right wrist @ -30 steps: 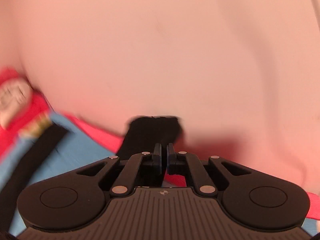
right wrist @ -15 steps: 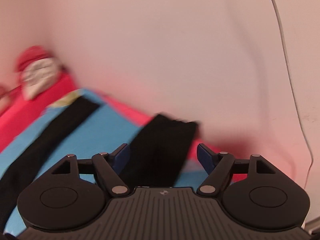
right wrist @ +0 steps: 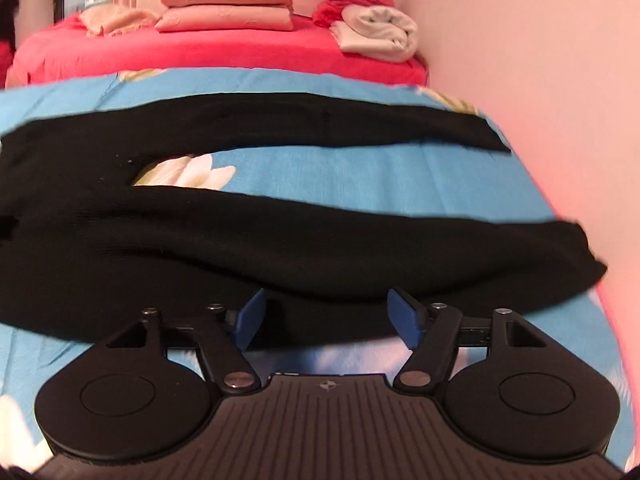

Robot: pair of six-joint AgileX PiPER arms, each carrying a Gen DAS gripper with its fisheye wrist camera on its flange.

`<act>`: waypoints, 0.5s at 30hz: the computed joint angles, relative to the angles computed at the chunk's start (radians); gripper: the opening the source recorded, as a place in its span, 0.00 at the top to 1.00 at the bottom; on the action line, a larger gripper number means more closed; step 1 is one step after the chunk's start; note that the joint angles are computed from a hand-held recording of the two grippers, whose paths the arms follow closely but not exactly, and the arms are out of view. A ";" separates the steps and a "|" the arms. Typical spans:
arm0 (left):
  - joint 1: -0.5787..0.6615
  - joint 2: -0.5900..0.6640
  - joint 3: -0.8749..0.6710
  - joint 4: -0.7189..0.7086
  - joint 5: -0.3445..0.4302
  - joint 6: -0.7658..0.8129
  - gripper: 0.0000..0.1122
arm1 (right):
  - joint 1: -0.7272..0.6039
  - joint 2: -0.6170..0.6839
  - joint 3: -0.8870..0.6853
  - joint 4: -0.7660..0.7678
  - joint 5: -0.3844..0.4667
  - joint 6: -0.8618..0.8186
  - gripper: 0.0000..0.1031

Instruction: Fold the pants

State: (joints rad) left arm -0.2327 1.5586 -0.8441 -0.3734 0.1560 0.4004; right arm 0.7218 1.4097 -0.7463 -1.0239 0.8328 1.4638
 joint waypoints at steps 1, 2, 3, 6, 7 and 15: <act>0.000 -0.001 0.001 -0.011 0.000 0.011 0.08 | -0.013 0.034 -0.014 -0.022 -0.032 0.012 0.37; 0.001 -0.002 0.001 -0.023 0.000 0.022 0.08 | -0.038 0.051 -0.012 -0.028 -0.066 0.019 0.45; 0.001 -0.003 0.002 -0.029 0.000 0.027 0.08 | -0.059 0.052 0.002 -0.039 -0.114 0.043 0.55; 0.001 -0.002 0.002 -0.031 -0.001 0.029 0.08 | -0.040 0.001 0.021 0.002 -0.089 0.013 0.95; 0.000 -0.002 0.001 -0.026 -0.002 0.023 0.08 | -0.026 -0.049 0.048 0.047 -0.079 -0.005 0.96; 0.001 -0.003 0.002 -0.032 -0.001 0.030 0.08 | 0.076 -0.236 0.136 0.185 0.064 0.001 0.94</act>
State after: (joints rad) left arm -0.2321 1.5554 -0.8423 -0.4057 0.1545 0.4303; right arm 0.7978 1.1739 -0.6099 -0.8392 0.8970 1.4649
